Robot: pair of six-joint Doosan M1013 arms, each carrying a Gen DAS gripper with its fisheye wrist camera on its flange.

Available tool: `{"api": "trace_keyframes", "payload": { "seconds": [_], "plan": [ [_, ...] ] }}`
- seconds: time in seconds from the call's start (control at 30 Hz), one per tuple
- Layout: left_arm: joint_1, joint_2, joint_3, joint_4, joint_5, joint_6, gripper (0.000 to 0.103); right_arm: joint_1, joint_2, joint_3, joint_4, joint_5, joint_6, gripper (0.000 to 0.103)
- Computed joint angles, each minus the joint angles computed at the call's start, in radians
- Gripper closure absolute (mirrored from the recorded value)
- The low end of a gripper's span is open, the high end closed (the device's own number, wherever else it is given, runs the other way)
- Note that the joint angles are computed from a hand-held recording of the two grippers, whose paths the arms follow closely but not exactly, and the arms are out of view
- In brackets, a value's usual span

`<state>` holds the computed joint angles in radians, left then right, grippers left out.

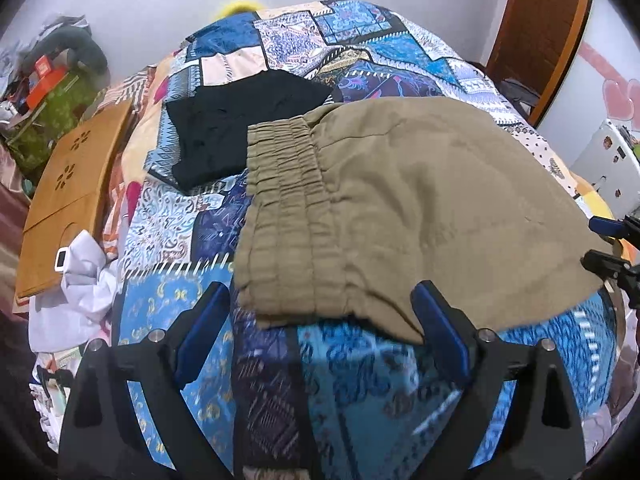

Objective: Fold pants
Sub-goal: 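Grasp the khaki waistband with the left tool and lift it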

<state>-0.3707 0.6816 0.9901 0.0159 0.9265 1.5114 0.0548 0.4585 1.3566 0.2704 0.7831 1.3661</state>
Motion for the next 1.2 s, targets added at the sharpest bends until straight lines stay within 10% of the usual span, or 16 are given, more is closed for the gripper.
{"api": "trace_keyframes", "payload": {
  "seconds": [0.23,0.53,1.0,1.2],
  "plan": [
    [0.015,-0.045,0.047,0.0,-0.014,-0.072,0.009,0.016,-0.01,-0.016,-0.061,0.001,0.04,0.021],
    [0.065,-0.051,0.072,-0.33,0.011,0.007,0.009,0.048,0.009,-0.039,0.008,-0.097,-0.014,0.021],
    [0.114,0.057,-0.018,-0.809,0.123,0.109,0.004,0.049,0.027,-0.011,0.09,-0.085,-0.115,0.015],
    [0.121,0.112,-0.1,-0.836,0.134,0.02,0.003,0.048,0.021,0.004,0.119,-0.105,-0.142,0.014]
  ]
}}
